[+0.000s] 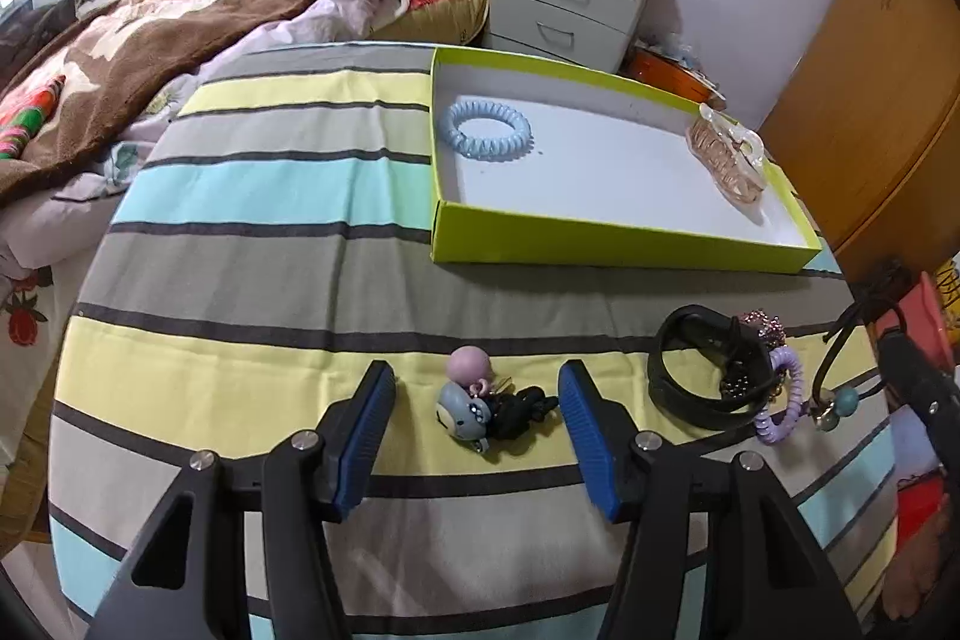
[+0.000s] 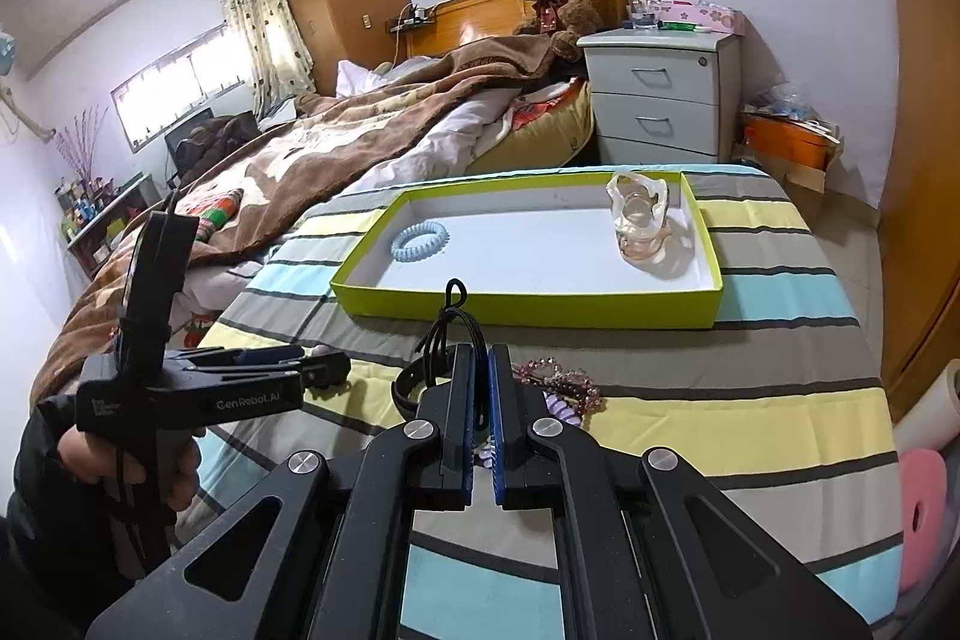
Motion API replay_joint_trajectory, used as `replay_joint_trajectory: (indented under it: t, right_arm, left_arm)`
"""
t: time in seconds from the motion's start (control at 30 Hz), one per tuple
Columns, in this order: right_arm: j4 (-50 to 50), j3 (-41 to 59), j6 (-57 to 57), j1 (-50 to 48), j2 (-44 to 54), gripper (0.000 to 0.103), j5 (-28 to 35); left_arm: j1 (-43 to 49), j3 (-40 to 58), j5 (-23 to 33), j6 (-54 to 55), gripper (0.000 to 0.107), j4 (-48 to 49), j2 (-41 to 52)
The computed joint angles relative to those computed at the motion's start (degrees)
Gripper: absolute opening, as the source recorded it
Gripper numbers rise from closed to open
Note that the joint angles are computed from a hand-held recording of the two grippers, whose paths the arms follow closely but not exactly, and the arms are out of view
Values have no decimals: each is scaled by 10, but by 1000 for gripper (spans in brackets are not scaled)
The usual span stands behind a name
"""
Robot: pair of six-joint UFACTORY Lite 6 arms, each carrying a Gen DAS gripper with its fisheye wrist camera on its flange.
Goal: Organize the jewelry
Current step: 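Grasp the black bead hair tie with the right gripper while the left grasps the pink-ball clip, then carry the black hair tie and pink-ball clip over the green lid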
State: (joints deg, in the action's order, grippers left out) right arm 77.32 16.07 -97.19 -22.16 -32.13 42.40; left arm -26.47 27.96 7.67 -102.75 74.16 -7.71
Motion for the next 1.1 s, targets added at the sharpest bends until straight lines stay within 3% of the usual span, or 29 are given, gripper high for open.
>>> replay_joint_trajectory:
  t: [0.13, 0.27, 0.33, 0.63, 1.1]
  right_arm:
    - [-4, 0, -2, -11, -3, 4, 9]
    - [0, 0, -3, -10, -2, 4, 8]
    - [-1, -2, 1, -12, -6, 4, 8]
    - [-1, 1, 2, -18, -8, 4, 12]
    - [15, 52, 13, 14, 26, 4, -17]
  left_arm:
    - [-26, 12, 40, -3, 42, 1, 17]
    - [-33, 10, 47, -4, 38, 2, 14]
    - [-34, 6, 52, -2, 29, -2, 10]
    - [-32, -12, 63, 14, 28, -20, -28]
    - [-26, 11, 74, 173, 28, -158, -76]
